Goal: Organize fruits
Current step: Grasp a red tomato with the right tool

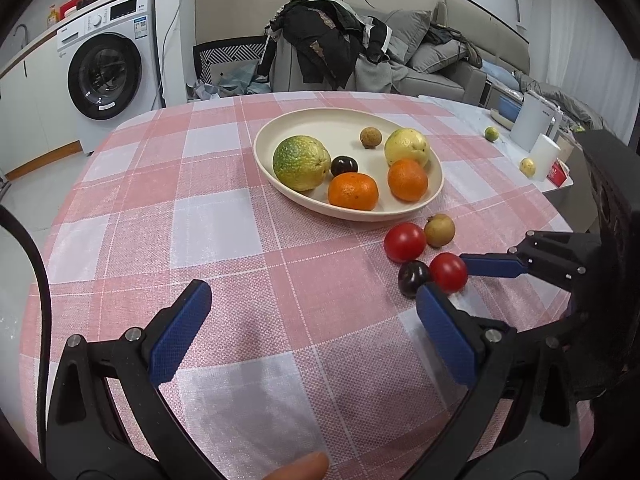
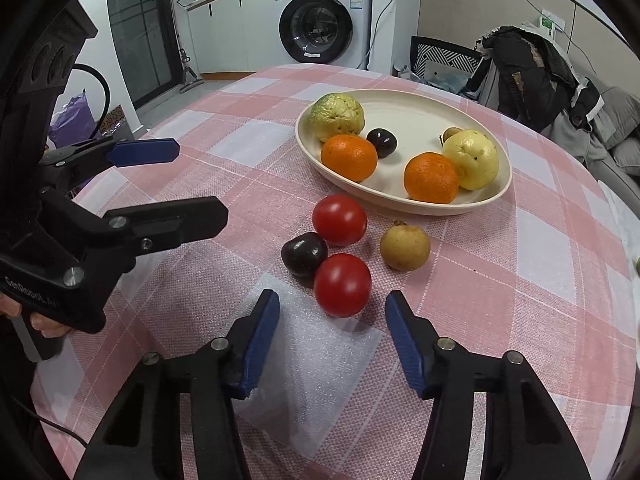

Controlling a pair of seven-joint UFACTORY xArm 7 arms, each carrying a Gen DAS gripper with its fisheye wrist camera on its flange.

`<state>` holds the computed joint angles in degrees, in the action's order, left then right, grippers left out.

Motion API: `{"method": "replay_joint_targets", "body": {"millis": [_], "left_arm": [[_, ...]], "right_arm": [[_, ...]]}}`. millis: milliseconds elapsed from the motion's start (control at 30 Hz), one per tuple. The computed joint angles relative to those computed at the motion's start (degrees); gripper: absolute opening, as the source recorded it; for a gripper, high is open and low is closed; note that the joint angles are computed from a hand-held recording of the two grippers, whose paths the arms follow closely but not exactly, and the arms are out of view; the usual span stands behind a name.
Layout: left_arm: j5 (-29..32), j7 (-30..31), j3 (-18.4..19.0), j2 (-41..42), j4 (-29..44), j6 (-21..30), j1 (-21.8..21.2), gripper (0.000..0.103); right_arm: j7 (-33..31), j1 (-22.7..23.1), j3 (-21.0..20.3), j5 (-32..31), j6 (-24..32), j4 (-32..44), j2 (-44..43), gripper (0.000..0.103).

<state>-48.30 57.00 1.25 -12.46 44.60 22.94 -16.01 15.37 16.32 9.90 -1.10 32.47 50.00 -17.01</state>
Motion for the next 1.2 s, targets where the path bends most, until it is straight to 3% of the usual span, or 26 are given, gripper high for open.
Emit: {"method": "replay_joint_targets", "body": {"millis": [467,833,1200], "left_arm": [[2.05,-1.81,-0.67,1.84,0.94,1.34,1.35,0.102],[1.85,-1.01,-0.93,1.59,0.67,1.37,1.41,0.102],[2.73,-1.72,-1.24,2.01,0.84,2.1,1.56,0.102]], "right_arm": [[-1.27,0.23,-0.51,2.61,-1.69,-0.65,-0.17,0.053],[1.3,-0.52,-0.39,0.82,-2.2,-0.36,0.3,0.031],[1.87,-0.6,-0.57,0.74,-3.35,-1.19,-0.96,0.027]]}}
